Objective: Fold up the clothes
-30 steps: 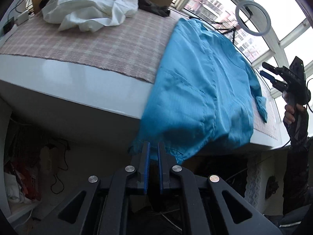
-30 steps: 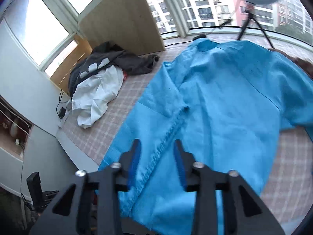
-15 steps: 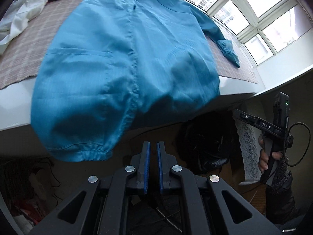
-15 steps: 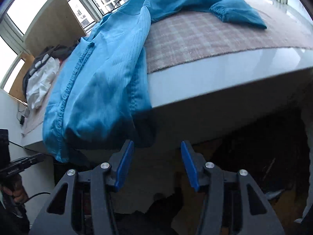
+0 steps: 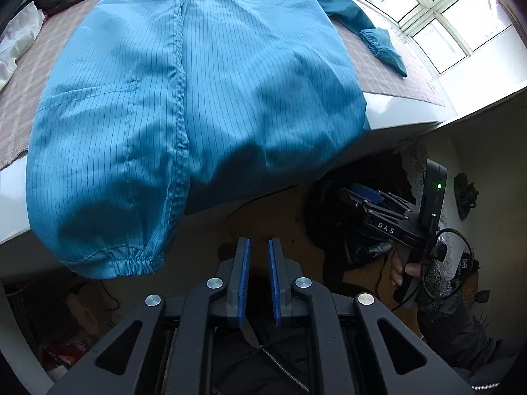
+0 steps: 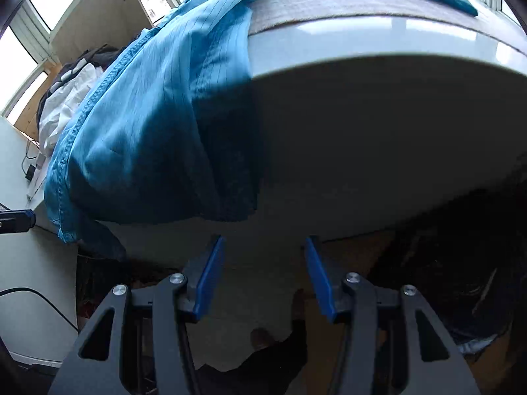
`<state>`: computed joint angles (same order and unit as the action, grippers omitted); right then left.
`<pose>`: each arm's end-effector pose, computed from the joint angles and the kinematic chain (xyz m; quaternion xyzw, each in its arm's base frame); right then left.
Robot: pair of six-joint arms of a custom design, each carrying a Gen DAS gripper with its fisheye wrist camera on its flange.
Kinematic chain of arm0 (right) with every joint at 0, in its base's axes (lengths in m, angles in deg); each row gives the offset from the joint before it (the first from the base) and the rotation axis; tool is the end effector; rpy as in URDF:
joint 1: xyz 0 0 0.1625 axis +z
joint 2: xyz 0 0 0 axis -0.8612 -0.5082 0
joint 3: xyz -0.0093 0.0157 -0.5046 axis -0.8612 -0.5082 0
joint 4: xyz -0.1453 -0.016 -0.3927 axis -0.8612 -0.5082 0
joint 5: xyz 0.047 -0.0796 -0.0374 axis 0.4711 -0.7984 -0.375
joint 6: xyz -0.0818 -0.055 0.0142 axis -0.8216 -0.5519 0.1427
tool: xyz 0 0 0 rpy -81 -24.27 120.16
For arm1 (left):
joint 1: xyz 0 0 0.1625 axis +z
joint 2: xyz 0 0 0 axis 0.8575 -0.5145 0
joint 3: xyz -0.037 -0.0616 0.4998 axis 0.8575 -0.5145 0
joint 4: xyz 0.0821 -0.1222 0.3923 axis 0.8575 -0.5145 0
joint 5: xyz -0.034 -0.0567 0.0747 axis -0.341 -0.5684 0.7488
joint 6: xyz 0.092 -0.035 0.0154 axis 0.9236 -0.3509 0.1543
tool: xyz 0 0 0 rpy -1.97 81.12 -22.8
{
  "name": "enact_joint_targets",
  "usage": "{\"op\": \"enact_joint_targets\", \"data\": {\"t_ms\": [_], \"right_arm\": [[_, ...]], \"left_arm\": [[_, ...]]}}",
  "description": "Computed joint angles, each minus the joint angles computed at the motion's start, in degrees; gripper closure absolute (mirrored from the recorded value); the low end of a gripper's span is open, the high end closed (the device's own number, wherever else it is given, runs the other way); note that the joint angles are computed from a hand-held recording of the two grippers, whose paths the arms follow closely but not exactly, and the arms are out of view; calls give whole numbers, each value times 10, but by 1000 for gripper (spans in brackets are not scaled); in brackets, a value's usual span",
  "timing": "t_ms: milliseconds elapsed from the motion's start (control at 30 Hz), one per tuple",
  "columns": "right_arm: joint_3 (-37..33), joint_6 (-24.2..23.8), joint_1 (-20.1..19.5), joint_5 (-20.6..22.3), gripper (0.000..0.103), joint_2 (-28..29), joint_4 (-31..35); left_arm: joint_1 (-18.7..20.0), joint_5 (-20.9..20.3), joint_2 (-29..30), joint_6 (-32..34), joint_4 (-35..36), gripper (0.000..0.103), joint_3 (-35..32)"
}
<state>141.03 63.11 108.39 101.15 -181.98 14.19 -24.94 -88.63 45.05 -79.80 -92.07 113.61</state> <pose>-0.0839 -0.2932 0.2683 -0.1027 -0.9048 0.3272 0.2524 -0.3697 -0.4420 -0.0460 0.2324 0.9515 0.0259 0.1998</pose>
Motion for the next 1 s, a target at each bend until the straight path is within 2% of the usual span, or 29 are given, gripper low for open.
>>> {"op": "enact_joint_targets", "data": {"t_ms": [100,267,333,400,433,500,633,733,767,833,867,933,1000], "right_arm": [[-7,8,16,-9,53,19,-13],[-37,19,68,32,53,60,-22],[-47,31,74,31,53,72,-11],[-55,40,61,8,74,78,7],[-57,41,55,-3,94,77,15],[-56,41,47,-25,99,70,28],[-37,31,32,-71,100,21,82],[-11,25,-5,-134,100,-31,136],[-11,25,-7,-129,99,-36,158],[-20,50,29,-58,99,-46,179],[-23,59,38,-39,99,-71,188],[-39,64,39,-38,99,-131,221],[-78,80,49,-18,96,-184,260]], "left_arm": [[-5,3,-3,-5,11,93,3],[-14,5,-16,-10,6,93,16],[-17,6,-22,-13,2,93,22],[-18,6,-26,-15,-2,93,27],[-18,6,-28,-15,-4,93,29],[-18,8,-31,-16,-6,93,32],[-14,12,-33,-12,-14,93,35],[-9,6,-31,-2,-25,93,33],[-7,2,-29,2,-29,93,31],[-6,-6,-17,20,-26,93,12],[-6,-11,-9,30,-23,93,-1],[-6,-19,5,51,-16,93,-25],[-5,-38,31,78,2,93,-73]]}}
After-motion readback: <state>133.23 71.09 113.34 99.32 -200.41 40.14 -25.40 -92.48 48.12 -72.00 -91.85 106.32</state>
